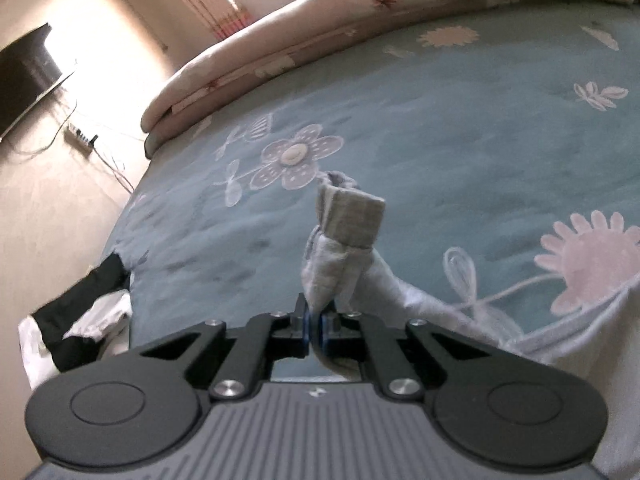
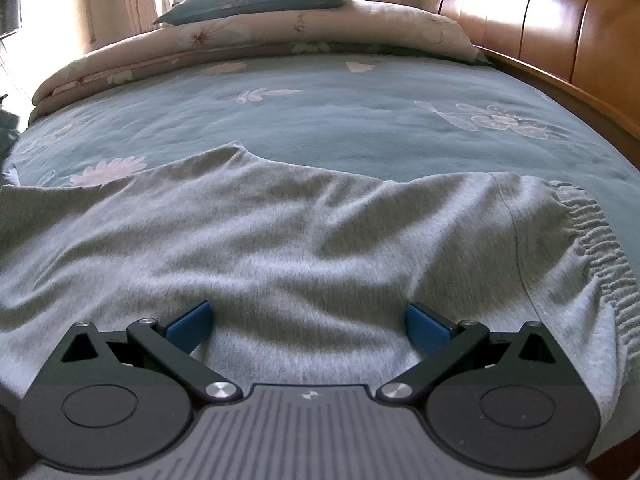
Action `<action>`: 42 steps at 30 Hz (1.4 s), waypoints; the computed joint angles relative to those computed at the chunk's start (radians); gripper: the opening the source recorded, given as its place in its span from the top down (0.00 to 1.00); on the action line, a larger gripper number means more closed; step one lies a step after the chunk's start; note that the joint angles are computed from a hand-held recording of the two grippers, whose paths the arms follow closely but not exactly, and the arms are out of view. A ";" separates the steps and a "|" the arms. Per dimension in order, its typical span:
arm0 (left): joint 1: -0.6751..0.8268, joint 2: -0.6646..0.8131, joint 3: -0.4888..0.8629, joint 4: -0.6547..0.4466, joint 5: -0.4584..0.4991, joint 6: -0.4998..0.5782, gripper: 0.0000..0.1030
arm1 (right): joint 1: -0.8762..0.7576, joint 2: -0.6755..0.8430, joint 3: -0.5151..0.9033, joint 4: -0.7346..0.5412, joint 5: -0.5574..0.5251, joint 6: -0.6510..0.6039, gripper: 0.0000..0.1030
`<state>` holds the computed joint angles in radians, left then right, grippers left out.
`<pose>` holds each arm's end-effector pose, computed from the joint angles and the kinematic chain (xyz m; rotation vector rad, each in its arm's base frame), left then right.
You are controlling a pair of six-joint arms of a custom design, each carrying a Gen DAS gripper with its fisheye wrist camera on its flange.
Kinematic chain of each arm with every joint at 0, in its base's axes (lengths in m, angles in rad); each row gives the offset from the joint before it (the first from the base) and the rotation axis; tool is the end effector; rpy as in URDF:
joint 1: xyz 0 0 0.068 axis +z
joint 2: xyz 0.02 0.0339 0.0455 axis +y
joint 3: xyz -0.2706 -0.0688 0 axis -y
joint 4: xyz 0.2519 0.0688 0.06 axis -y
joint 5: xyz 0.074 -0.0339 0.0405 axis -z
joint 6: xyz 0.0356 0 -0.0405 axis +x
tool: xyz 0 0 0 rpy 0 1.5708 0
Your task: Fold clothes
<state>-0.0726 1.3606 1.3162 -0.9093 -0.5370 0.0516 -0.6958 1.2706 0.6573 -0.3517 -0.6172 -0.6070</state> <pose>0.2790 -0.0020 0.3416 -0.0622 2.4527 0.6643 0.1968 -0.1375 0.1914 -0.1267 2.3065 0.1472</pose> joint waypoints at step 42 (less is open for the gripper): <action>1.070 -0.244 -0.575 0.311 0.908 0.335 0.84 | 0.086 -0.142 -0.143 0.187 0.093 0.030 0.00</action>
<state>0.9969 1.1164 0.7410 -0.5980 0.3708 0.3870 -0.6094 1.1289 0.5139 -0.1649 -0.5243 -0.5768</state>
